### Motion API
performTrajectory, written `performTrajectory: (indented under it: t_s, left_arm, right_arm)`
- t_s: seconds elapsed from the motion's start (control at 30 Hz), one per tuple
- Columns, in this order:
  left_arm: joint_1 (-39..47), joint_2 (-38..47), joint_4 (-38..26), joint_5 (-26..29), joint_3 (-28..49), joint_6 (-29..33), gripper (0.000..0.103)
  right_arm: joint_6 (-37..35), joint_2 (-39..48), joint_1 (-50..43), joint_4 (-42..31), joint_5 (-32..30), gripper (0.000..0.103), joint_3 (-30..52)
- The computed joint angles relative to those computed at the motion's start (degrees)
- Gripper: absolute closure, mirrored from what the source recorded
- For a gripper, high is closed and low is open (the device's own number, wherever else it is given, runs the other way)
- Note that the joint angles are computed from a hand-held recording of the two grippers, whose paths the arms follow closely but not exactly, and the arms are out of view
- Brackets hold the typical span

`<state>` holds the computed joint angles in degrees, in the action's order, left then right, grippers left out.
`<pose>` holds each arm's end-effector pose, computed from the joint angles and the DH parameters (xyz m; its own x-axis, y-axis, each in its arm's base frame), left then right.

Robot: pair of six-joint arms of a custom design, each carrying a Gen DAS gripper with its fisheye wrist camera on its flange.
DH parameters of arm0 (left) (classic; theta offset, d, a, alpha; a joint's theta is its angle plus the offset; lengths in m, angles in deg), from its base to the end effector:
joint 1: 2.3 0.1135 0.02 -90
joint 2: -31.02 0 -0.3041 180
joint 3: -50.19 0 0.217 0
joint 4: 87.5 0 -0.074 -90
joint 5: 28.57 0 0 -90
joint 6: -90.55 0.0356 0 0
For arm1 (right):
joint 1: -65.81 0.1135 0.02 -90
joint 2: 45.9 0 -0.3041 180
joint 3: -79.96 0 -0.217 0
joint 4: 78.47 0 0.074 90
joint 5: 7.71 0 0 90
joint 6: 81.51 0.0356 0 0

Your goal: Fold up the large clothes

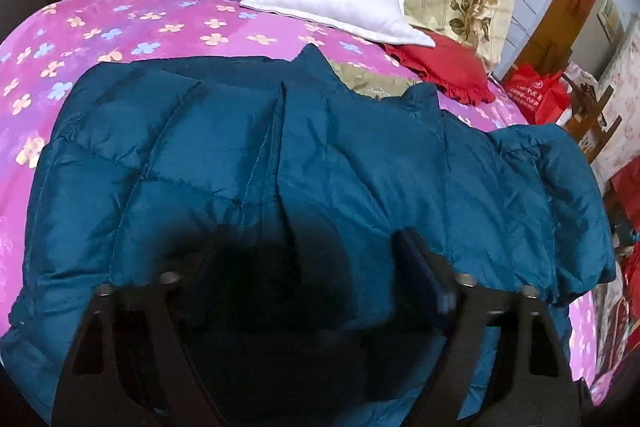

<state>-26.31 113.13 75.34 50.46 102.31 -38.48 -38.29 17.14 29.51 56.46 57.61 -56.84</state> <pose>0.2223 -0.0916 0.2264 -0.6973 -0.3662 -0.6162 -0.2033 0.9254 -0.3199 0.1147 -0.0658 0.2146 -0.7878 -0.2429 -0.5660 -0.2612 0.9640 -0.0501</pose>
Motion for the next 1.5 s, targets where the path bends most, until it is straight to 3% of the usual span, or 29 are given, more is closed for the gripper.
performTrajectory:
  t_s: [0.03,0.07,0.13,0.27,0.47,0.53,0.6,0.67,0.77,0.8,0.83,0.97,1.1,1.2,1.33,1.4,1.47,1.5]
  left_arm:
    - [0.1,-0.5,0.0,0.7,-0.1,-0.4,0.06]
    - [0.0,-1.5,-0.4,1.1,-0.2,-1.0,0.085]
    - [0.0,-4.0,-0.7,1.9,-1.0,-2.5,0.091]
    - [-2.8,-11.4,-5.3,-2.1,-1.8,-6.0,0.091]
    - [1.5,-14.3,-8.2,-1.5,-4.3,-7.9,0.088]
    - [4.3,-12.7,-7.1,1.0,-5.5,-8.2,0.075]
    - [7.0,-12.4,-2.7,6.0,-7.9,-8.7,0.055]
    - [6.4,-12.3,-1.5,6.1,-8.2,-8.7,0.048]
    - [2.8,-11.3,-3.2,2.1,-6.6,-8.3,0.052]
    - [2.0,-11.4,-3.6,1.2,-6.3,-8.3,0.084]
    - [1.6,-11.1,-4.6,0.6,-5.5,-8.4,0.095]
    - [-2.7,-17.0,-9.6,-6.4,-4.4,-10.8,0.096]
    - [-5.2,-26.1,-21.7,-11.9,-1.3,-13.5,0.096]
    - [-4.2,-28.0,-26.5,-12.6,-0.7,-12.6,0.096]
    - [2.2,-19.5,-21.6,-4.6,-5.0,-9.6,0.091]
    - [3.4,-21.0,-22.5,-4.5,-5.2,-11.1,0.085]
    - [1.1,-23.3,-26.4,-10.9,-3.0,-13.1,0.078]
    - [-2.3,-24.7,-30.7,-18.3,-1.1,-16.2,0.073]
  right_arm:
    - [0.1,0.4,0.2,0.1,0.2,0.0,0.3]
    - [0.5,0.4,0.7,0.2,0.5,0.0,0.2]
    - [2.2,-0.3,2.9,1.4,1.9,0.0,-0.4]
    - [3.1,-2.1,4.4,2.1,2.7,0.0,-1.2]
    - [10.4,-1.6,11.8,5.2,6.1,0.0,-1.3]
    - [10.6,-1.7,12.0,5.3,6.2,0.0,-1.5]
    - [9.5,-0.8,10.6,5.2,5.3,0.0,-1.3]
    - [8.8,0.2,9.7,4.9,4.5,0.0,-0.9]
    - [8.0,0.7,8.9,4.4,3.9,0.0,-0.6]
    - [7.8,0.8,8.8,4.4,3.7,0.0,-0.6]
    - [7.4,1.3,8.3,4.5,3.3,0.0,-0.5]
    - [7.3,1.1,8.1,5.1,3.0,0.0,-0.9]
    - [7.1,0.8,7.9,5.3,2.9,0.0,-1.4]
    - [7.1,0.7,8.0,5.5,3.0,0.0,-1.5]
    - [6.5,1.1,7.2,4.8,2.3,0.0,-1.2]
    - [5.4,1.9,6.0,3.5,1.3,0.0,-0.3]
    - [4.1,2.9,4.8,1.6,0.4,0.0,1.0]
    - [2.7,3.6,3.1,-0.6,-1.4,0.0,2.5]
